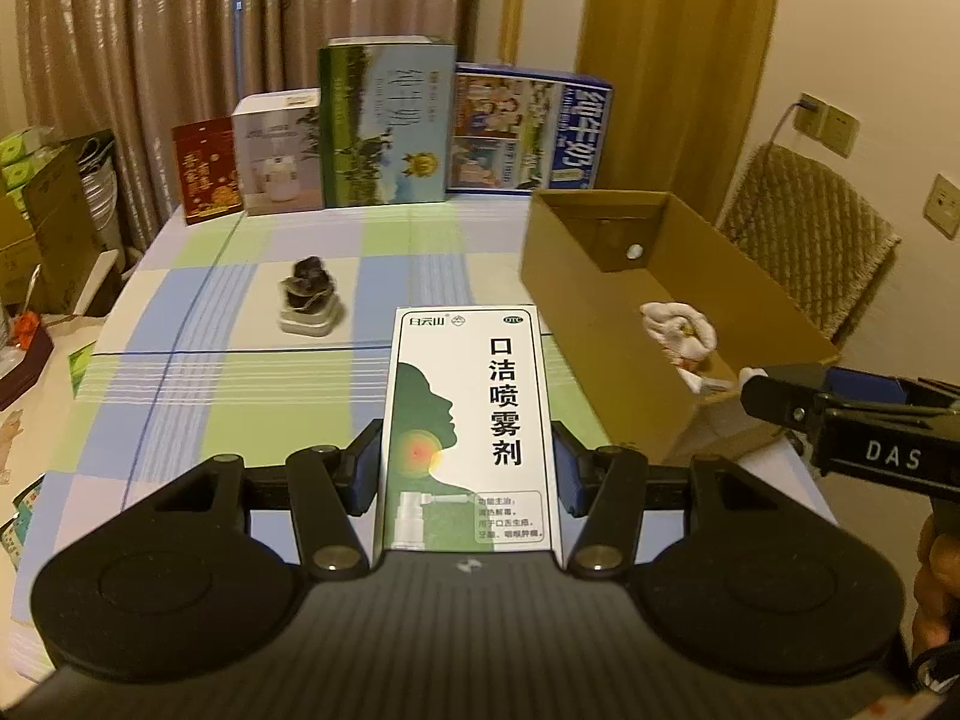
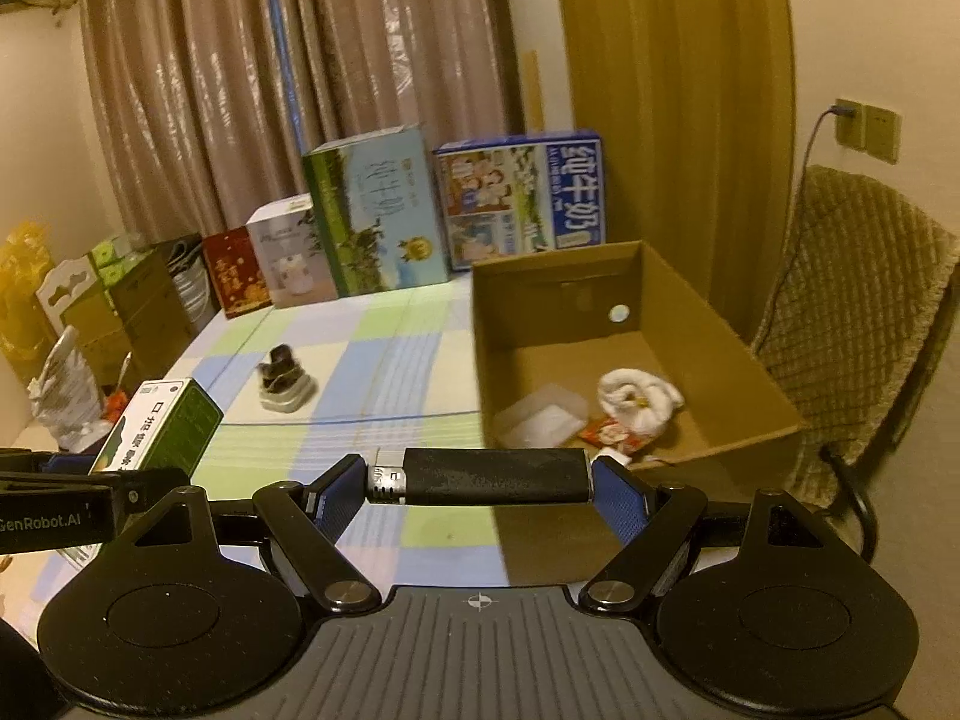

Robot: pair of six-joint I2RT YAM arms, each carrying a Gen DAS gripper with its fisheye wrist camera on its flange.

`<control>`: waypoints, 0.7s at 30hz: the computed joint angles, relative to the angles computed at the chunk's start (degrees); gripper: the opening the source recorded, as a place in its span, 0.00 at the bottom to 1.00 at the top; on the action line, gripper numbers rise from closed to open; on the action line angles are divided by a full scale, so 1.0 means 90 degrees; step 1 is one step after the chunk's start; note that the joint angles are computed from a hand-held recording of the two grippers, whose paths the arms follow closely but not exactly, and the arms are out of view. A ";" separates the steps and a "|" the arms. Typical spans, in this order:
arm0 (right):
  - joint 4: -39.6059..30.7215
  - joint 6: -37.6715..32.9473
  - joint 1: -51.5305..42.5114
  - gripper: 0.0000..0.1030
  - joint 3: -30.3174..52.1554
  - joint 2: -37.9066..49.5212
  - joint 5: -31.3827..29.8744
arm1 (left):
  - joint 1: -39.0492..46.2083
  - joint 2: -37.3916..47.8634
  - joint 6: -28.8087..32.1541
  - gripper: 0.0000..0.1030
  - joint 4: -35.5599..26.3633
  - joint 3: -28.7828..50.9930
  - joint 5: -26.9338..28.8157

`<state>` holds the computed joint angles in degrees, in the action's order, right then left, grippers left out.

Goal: Organize objects

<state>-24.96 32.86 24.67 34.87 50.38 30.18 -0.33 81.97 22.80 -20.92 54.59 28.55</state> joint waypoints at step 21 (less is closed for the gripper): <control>-0.1201 -0.1254 -0.2366 0.76 -0.0229 -0.1670 -0.1020 | -0.1719 -0.0284 -0.0891 0.49 0.0044 -0.0105 -0.0304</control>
